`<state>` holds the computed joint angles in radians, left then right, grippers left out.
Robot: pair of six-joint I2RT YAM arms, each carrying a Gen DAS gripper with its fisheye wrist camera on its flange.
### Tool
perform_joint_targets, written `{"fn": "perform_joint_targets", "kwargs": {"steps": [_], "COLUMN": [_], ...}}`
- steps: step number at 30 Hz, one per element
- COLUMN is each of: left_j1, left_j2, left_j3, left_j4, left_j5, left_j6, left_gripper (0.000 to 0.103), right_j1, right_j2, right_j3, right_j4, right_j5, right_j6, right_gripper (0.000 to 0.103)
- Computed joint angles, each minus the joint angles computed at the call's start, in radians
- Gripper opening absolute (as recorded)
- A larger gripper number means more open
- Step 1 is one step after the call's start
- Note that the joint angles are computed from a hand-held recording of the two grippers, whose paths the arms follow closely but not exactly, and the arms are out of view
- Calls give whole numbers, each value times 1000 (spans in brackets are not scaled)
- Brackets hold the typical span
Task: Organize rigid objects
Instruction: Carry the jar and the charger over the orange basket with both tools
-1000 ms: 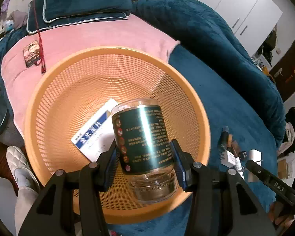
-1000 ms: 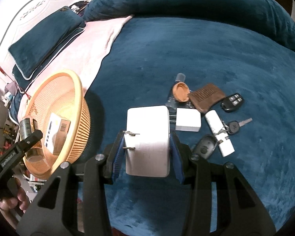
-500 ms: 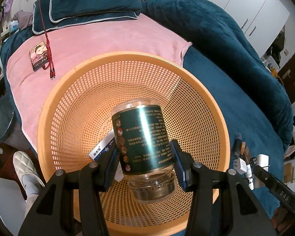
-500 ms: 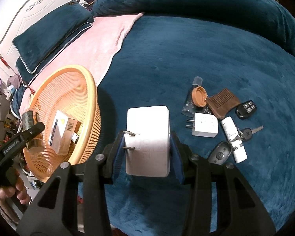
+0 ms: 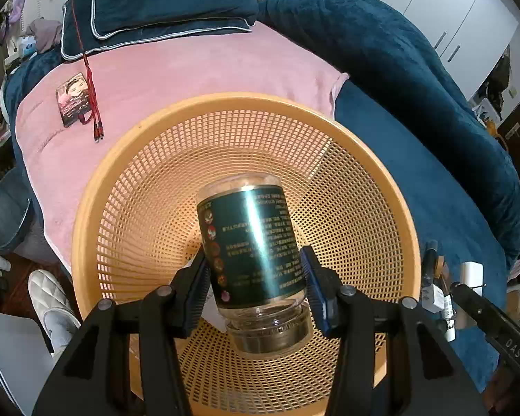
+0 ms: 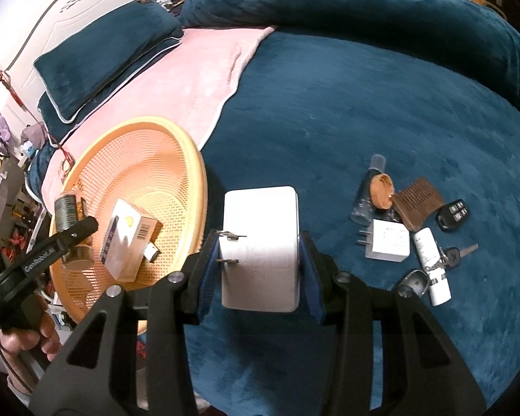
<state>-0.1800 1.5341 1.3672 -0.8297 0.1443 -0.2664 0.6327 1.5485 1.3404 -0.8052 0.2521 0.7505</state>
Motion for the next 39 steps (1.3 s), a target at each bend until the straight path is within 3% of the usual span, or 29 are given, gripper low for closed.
{"fn": "perform_joint_targets", "kwargs": {"steps": [39], "left_j1": [87], "left_j2": [55], "left_j3": [15], "left_j4": [2], "left_j5": [-9], "left_j6": [2], "left_gripper": [52], "right_j1": [103], "right_j2": [368], "right_j3": [401], "right_j4": [-20], "right_j5": [-70], "right_j6": [-81], "right_gripper": [44]}}
